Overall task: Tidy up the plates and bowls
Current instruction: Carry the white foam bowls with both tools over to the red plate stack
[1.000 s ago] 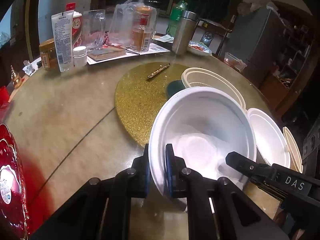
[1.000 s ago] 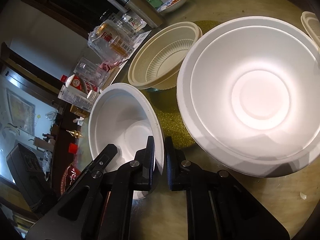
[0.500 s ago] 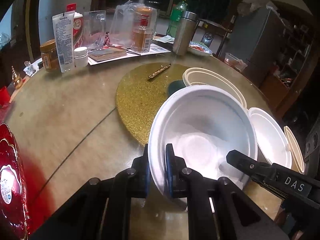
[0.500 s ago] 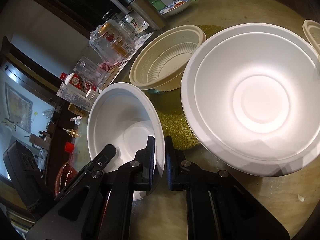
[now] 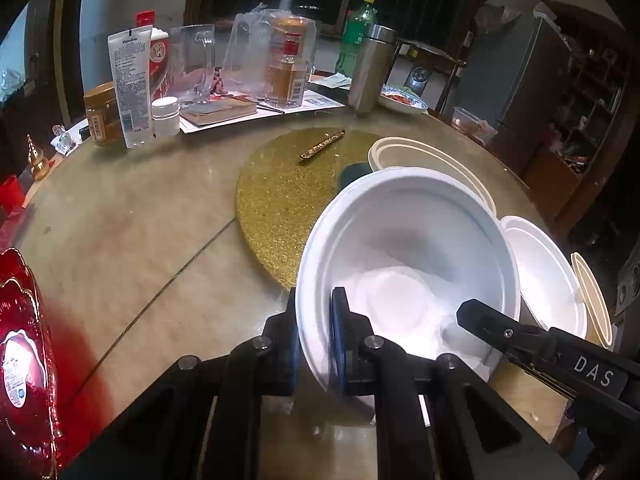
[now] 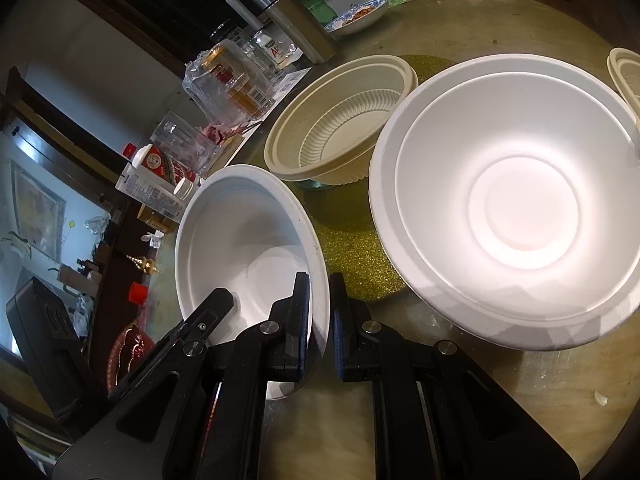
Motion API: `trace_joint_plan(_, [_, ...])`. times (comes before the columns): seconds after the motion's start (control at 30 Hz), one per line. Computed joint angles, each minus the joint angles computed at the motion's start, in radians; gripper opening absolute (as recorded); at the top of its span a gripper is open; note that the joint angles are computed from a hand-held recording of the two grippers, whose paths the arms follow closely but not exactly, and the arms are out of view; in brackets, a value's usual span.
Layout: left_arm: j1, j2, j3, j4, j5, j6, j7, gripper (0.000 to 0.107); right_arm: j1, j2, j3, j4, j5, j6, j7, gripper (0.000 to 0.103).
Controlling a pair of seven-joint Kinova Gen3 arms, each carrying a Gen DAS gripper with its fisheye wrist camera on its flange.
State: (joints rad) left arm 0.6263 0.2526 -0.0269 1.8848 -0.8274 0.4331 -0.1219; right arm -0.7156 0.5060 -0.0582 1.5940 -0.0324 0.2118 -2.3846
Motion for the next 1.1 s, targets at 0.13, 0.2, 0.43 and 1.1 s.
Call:
trace_joint_plan(0.13, [0.003, 0.002, 0.0, -0.002, -0.005, 0.007, 0.004, 0.012, 0.0, -0.001, 0.0, 0.0, 0.0, 0.001, -0.001, 0.01])
trace_joint_plan(0.2, [0.007, 0.003, -0.001, -0.003, -0.012, 0.012, 0.01, 0.012, 0.001, -0.001, -0.002, 0.001, 0.0, 0.0, -0.001, 0.01])
trace_joint_plan(0.43, [0.012, 0.002, 0.0, -0.001, -0.04, 0.018, 0.035, 0.012, -0.01, -0.003, 0.01, 0.006, 0.007, -0.007, -0.005, 0.01])
trace_joint_plan(1.1, [0.022, -0.013, 0.068, -0.041, -0.103, 0.176, 0.065, 0.013, -0.066, -0.026, 0.061, 0.042, 0.04, -0.069, -0.012, 0.01])
